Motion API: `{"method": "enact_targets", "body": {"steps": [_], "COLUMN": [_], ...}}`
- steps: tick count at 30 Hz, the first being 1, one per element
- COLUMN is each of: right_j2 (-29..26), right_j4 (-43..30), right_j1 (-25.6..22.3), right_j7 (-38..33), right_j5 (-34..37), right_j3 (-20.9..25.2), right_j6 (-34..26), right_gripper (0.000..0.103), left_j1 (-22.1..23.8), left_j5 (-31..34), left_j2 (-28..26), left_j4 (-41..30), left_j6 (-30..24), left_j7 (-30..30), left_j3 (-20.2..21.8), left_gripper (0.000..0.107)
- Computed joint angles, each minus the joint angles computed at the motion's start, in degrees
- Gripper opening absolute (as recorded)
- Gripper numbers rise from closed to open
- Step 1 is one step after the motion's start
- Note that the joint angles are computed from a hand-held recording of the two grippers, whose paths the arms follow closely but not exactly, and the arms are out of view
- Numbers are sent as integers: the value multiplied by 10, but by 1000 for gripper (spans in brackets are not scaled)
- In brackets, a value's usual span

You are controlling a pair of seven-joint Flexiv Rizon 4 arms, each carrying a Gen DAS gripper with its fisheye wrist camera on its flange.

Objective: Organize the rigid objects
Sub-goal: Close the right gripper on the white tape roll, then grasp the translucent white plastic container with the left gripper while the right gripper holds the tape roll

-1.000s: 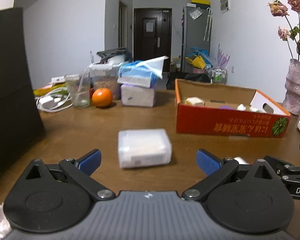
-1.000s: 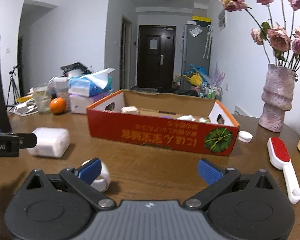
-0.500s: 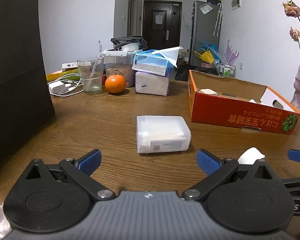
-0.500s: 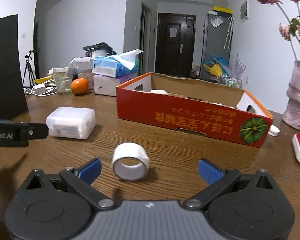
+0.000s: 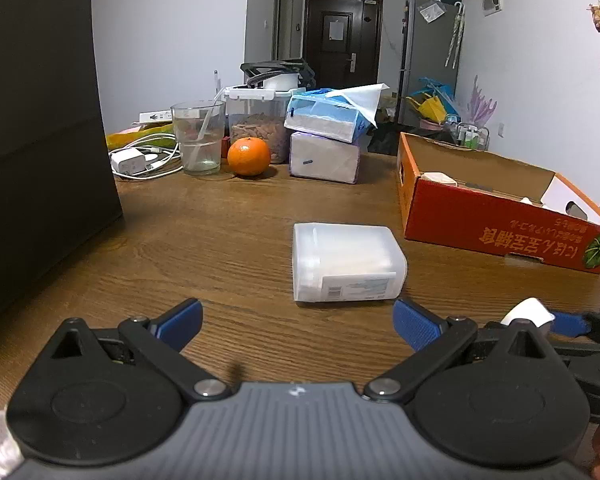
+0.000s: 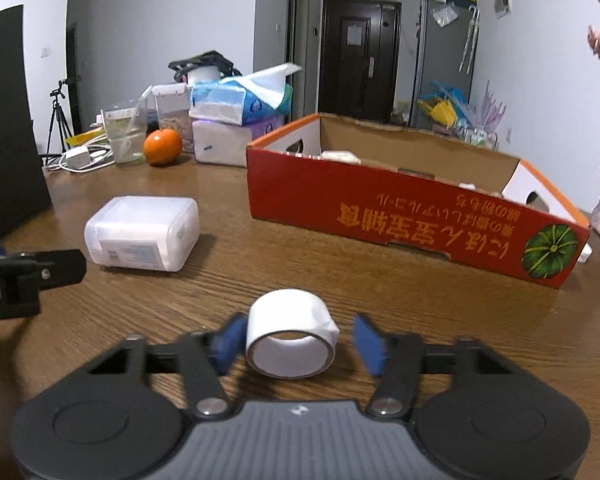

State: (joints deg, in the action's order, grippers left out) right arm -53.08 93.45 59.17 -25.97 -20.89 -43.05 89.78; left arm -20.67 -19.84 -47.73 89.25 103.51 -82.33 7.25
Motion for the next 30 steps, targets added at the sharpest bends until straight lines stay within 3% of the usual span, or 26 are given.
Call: {"method": "enact_targets", "body": {"steps": [3,9,17,25,30], "right_j2": [3,-9,-17,-24,-25], "right_j4": [-3,7,14,30,42], "right_j1": [-10,6,6,8,8], "right_j7": [-2,-3,-27,-38,-43], "right_j5": [-2,18,67,103,120], "right_j3": [10,-21,-37,-58,-67], "right_j6": [-1,25,34,41,42], "right_gripper": [43,43,43,43,43], "left_j1": [-6,-14,0,-26,-59], "left_j5": [-3,-4,24,43,55], "left_j2": [-3,-10,-23,-53,-81], "left_j4": [-3,-15,-44,-97,-149], "left_j6": [-7,-24,-58,-86,-125], "left_j7": [-1,-10,-15,-43,-83], "left_j3": [9,23,7,45,99], "left_gripper": [103,103,103,103,103]}}
